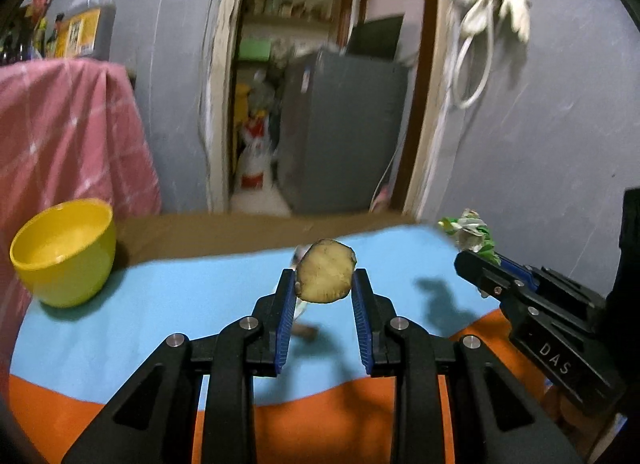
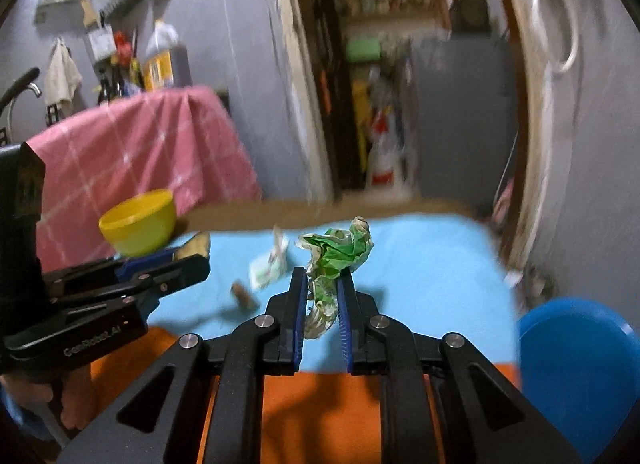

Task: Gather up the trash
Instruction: 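Carry both items over the blue bucket and open both tools to drop them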

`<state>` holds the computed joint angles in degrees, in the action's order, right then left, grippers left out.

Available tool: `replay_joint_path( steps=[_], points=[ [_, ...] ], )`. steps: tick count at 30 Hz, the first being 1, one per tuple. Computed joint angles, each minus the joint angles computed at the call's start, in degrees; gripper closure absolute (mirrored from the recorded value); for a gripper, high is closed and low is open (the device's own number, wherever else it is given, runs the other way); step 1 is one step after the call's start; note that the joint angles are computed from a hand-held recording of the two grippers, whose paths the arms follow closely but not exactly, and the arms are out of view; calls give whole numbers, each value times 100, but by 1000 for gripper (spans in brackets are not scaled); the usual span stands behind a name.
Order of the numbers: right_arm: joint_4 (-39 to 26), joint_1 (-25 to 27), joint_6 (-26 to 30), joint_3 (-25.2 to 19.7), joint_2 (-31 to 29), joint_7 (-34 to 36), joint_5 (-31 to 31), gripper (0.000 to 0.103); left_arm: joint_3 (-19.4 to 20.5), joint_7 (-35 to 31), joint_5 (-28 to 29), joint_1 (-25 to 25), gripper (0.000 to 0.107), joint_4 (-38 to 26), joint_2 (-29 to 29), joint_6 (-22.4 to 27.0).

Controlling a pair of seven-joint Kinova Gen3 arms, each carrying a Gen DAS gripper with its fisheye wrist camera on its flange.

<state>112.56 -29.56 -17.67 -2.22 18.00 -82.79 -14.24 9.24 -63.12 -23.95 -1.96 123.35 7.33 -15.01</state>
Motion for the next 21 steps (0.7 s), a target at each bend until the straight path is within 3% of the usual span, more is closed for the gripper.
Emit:
replay_joint_path(
  steps=[3,5,7,9,11,15,18,21],
  points=[
    [414,-268,-699,309,-213,71,-201,90,-177,-457,446,290,84,122,-95,-424],
    [715,-634,-1165,754,-354,-101,-184,90,-208,-541,541,424,84,177,-154,-659],
    [971,-1137,-1631,1282,-422,-29,-389,90,-132,-323,317,400,84,155,-185,-787],
    [1250,-1380,-2097,1535,-515,101,-634,90,-79,-38,-35,377,83,76,-190,-837],
    [1470,-1263,-2563,1365,-536,184,-861,90,-28,102,-252,473,83,-41,-155,-827],
    [1766,-303,-3295,373,-475,210,-1144,89,190,748,-1047,434,83,-316,-24,-658],
    [1833,388,-3136,-242,-610,254,-1347,89,383,1148,-1481,498,83,-511,109,-412],
    [1811,522,-2718,-247,-779,493,-1715,89,892,1745,-2134,284,83,-807,297,-20]
  ],
)
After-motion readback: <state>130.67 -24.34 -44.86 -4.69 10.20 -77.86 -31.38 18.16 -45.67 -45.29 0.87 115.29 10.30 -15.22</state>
